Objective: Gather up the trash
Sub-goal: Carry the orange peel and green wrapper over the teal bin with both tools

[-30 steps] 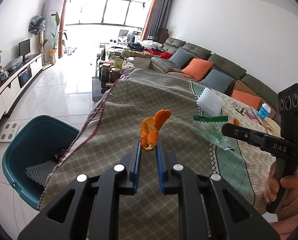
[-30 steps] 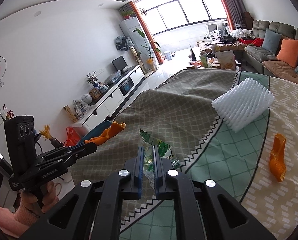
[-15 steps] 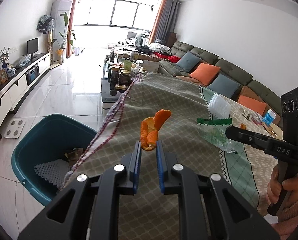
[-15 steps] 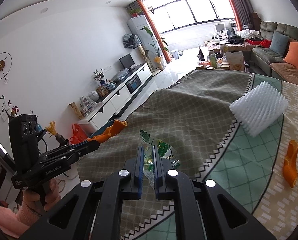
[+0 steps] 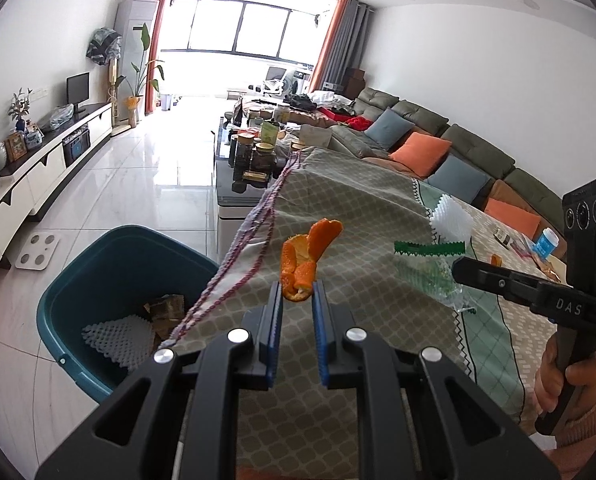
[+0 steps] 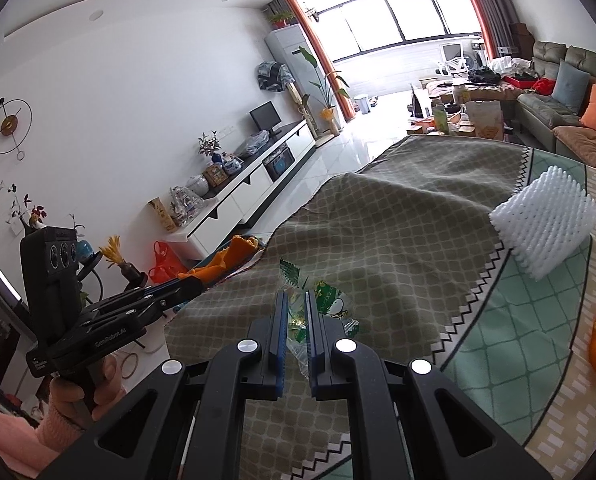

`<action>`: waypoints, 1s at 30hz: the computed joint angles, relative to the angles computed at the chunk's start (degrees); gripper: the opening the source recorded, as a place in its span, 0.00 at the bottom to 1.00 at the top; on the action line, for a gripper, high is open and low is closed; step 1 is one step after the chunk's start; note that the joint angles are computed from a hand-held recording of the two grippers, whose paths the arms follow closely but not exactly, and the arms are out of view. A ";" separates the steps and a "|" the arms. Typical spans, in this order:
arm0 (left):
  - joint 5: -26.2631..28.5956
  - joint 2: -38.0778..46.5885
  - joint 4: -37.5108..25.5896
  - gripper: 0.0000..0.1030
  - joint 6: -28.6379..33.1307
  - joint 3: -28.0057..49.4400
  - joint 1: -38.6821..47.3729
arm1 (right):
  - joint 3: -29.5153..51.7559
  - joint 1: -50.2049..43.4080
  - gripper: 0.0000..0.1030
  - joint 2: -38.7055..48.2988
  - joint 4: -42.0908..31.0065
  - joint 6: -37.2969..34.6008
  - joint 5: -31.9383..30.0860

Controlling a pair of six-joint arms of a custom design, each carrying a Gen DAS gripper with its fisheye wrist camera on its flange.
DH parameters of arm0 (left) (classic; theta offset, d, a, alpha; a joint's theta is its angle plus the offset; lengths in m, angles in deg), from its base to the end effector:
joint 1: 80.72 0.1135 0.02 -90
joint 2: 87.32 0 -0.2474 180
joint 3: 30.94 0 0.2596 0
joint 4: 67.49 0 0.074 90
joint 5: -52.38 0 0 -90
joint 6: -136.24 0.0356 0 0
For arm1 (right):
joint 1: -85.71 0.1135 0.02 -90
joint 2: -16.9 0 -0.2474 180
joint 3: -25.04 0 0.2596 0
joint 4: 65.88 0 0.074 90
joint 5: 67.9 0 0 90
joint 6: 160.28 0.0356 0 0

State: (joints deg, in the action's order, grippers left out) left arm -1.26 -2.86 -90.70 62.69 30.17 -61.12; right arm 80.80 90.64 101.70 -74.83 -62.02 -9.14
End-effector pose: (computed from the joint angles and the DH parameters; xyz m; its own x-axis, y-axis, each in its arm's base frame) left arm 0.2945 0.0824 0.1823 -0.6238 0.0200 -0.7813 0.3029 0.9277 -0.2181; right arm 0.3041 0.0448 0.1696 -0.6759 0.0650 -0.7341 -0.3876 0.8158 0.4291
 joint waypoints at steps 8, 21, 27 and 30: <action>0.35 0.56 -0.09 0.15 0.27 0.57 1.59 | 1.52 1.58 0.08 1.71 0.12 0.24 0.07; 0.01 1.23 0.01 0.15 -0.03 1.60 4.35 | 4.75 4.51 0.08 4.63 -0.10 0.42 0.49; 0.00 1.31 0.19 0.15 -0.24 1.85 5.42 | 5.97 5.58 0.08 5.48 -0.49 0.38 0.83; -0.11 1.57 0.37 0.15 -0.34 2.01 5.81 | 6.80 6.14 0.08 6.05 -0.62 0.56 0.90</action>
State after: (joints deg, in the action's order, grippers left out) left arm -1.37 -1.28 -90.34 62.35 32.18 -55.30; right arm 87.60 96.78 107.75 -75.44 -61.46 -8.23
